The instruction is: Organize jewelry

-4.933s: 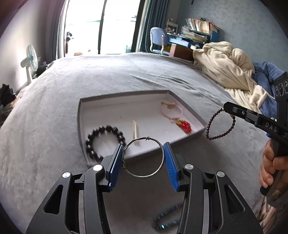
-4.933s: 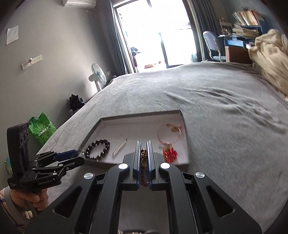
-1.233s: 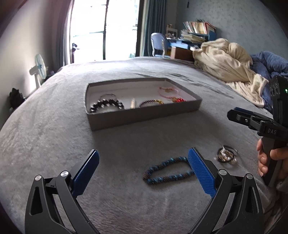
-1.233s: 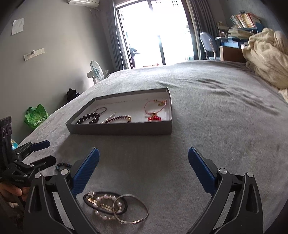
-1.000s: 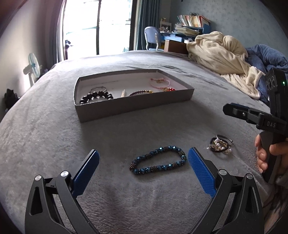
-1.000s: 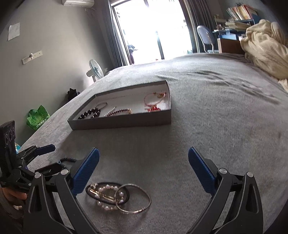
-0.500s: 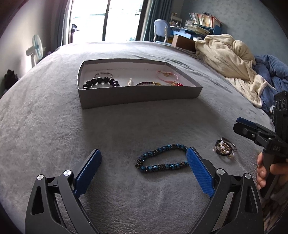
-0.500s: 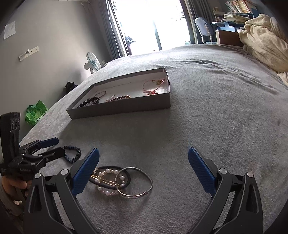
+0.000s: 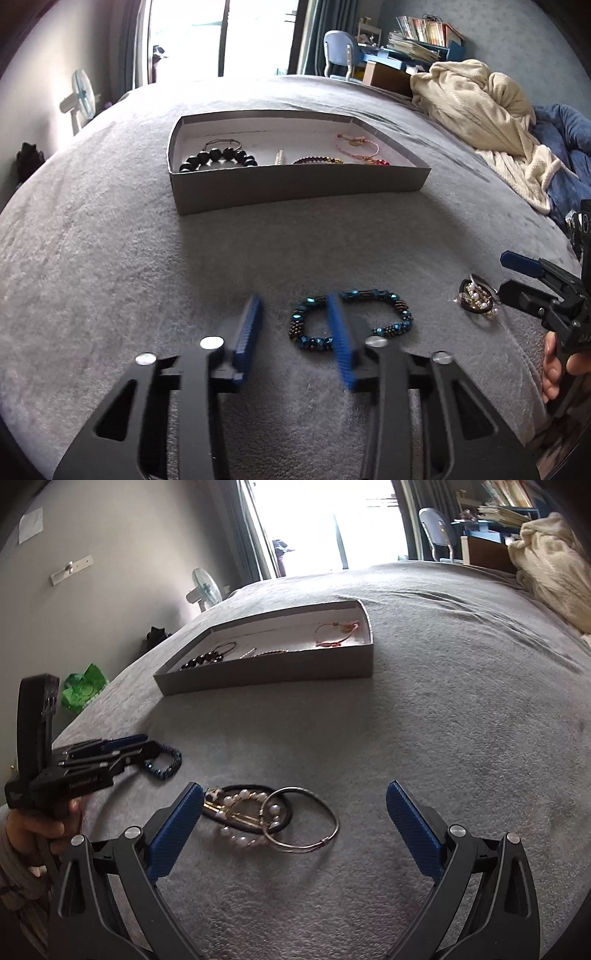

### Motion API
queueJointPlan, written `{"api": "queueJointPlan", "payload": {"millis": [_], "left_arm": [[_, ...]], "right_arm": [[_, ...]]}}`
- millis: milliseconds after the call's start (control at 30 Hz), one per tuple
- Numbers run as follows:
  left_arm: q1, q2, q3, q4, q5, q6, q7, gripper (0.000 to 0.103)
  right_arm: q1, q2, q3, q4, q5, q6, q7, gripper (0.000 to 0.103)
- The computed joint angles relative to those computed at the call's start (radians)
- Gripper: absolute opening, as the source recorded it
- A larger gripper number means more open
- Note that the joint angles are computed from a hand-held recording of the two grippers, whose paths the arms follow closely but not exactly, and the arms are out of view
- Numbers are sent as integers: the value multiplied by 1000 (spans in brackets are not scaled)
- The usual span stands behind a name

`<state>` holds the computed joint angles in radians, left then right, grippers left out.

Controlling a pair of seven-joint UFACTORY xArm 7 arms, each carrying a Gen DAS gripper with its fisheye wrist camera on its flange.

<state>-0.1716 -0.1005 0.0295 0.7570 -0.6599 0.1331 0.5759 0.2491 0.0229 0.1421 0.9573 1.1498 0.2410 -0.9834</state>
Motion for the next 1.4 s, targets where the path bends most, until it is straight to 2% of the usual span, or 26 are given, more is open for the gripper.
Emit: {"api": "queueJointPlan", "payload": {"millis": [100, 233, 300, 333, 400, 467, 667, 733, 800, 933, 1167, 1333, 1400], "left_arm": [[6, -4, 1, -7, 11, -14, -26, 17], [20, -6, 3, -11, 40, -26, -81, 15], [14, -6, 13, -8, 28, -21, -74, 15], [11, -7, 16, -7, 20, -20, -67, 15], [8, -7, 19, -6, 12, -15, -58, 15], [4, -6, 22, -5, -5, -12, -41, 15], [3, -5, 19, -4, -37, -10, -14, 18], [7, -5, 15, -4, -28, -11, -21, 18], [8, -4, 13, -4, -26, -11, -23, 20], [10, -4, 6, -8, -1, -21, -44, 24], [6, -3, 10, -8, 8, -21, -49, 27], [0, -4, 16, -5, -12, -13, -27, 28], [-6, -2, 22, 2, -42, 1, 5, 33]], "right_arm": [[-1, -3, -1, -2, 16, 13, -12, 97], [-6, -9, -9, -8, 39, 35, -10, 97], [-11, -11, -14, -10, 48, 50, 1, 96], [-13, -10, -16, -9, 46, 57, 8, 94], [-17, -6, -19, -9, 23, 66, 39, 83], [-22, 1, -21, -4, -1, 83, 66, 78], [-31, 11, -16, 0, -80, 99, 137, 75], [-30, 14, -13, -1, -118, 91, 166, 67], [-30, 16, -11, -2, -146, 90, 185, 53], [-31, 12, -9, -8, -177, 91, 206, 50], [-29, 5, -8, -15, -158, 80, 184, 49], [-27, -12, -12, -22, -3, 54, 73, 49], [-29, -13, -19, -18, 42, 56, 54, 49]]}}
